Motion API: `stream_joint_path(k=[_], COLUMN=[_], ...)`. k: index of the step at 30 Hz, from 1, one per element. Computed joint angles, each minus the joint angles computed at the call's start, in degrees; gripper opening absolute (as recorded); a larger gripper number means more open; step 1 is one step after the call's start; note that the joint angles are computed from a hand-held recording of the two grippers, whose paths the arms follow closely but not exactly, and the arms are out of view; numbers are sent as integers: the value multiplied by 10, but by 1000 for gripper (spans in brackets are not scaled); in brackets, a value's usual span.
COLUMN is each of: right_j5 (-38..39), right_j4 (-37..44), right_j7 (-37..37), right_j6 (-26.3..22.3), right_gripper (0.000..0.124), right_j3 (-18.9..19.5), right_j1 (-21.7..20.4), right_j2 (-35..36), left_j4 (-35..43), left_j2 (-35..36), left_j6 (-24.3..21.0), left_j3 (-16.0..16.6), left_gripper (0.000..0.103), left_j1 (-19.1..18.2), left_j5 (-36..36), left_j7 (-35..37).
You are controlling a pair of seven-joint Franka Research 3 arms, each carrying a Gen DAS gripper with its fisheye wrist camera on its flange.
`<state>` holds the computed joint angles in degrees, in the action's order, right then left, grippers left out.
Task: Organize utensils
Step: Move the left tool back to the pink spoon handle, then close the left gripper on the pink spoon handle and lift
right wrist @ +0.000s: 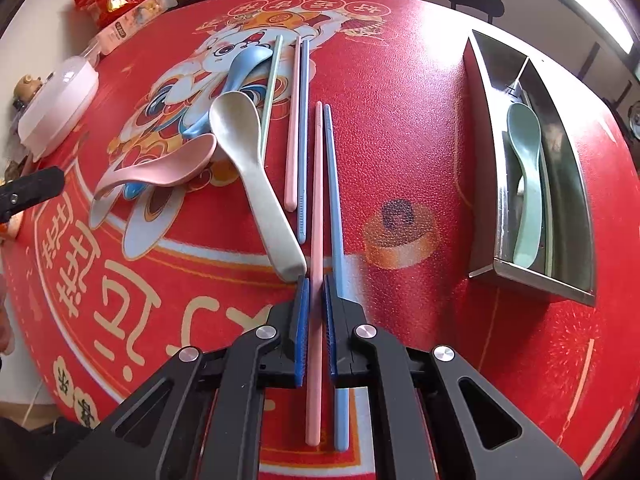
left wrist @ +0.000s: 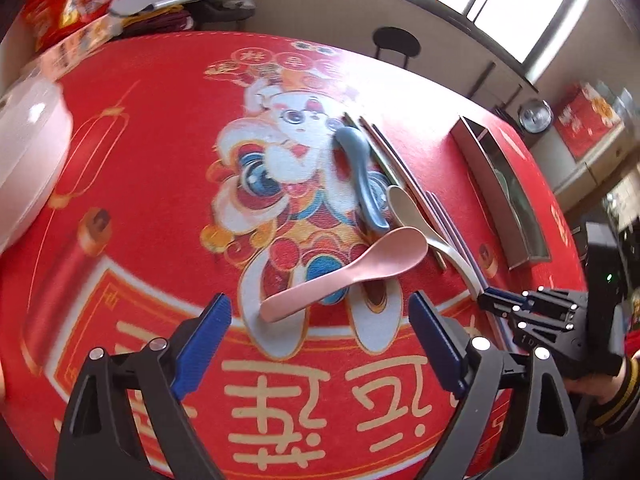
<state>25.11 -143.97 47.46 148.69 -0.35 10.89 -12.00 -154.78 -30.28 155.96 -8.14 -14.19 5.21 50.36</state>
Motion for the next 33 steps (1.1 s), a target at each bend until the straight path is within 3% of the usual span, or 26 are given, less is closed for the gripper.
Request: stream_joint_path(k=[2, 5, 10, 15, 25, 29, 33], right_j5=[6, 14, 23, 27, 25, 22, 21], right_j4=[1, 4, 3, 4, 8, 8, 8], right_j7=[-6, -12, -21, -22, -15, -12, -12], right_j6=[-4, -10, -14, -18, -26, -25, -24], right_gripper=[7, 6, 6, 6, 6, 6, 6], right_j3=[-4, -6, -8, -7, -6, -5, -5], right_j1=[0, -1, -3, -5, -8, -9, -8], right_j2=[1, 2, 1, 1, 2, 2, 3], left_j4=[25, 57, 71, 70, 45, 48, 61], left_j2=[40, 88, 113, 123, 90, 91, 100], left_j6=[0, -6, -7, -14, -56, -58, -64], left_j3=[17, 66, 114, 130, 82, 50, 13], left_gripper=[77, 63, 57, 39, 32, 30, 30], left_j1=[-14, -52, -82, -84, -60, -44, -25], left_j5=[8, -54, -193, -308, -398, -361, -263], left_j7=[59, 174, 303, 369, 452, 423, 374])
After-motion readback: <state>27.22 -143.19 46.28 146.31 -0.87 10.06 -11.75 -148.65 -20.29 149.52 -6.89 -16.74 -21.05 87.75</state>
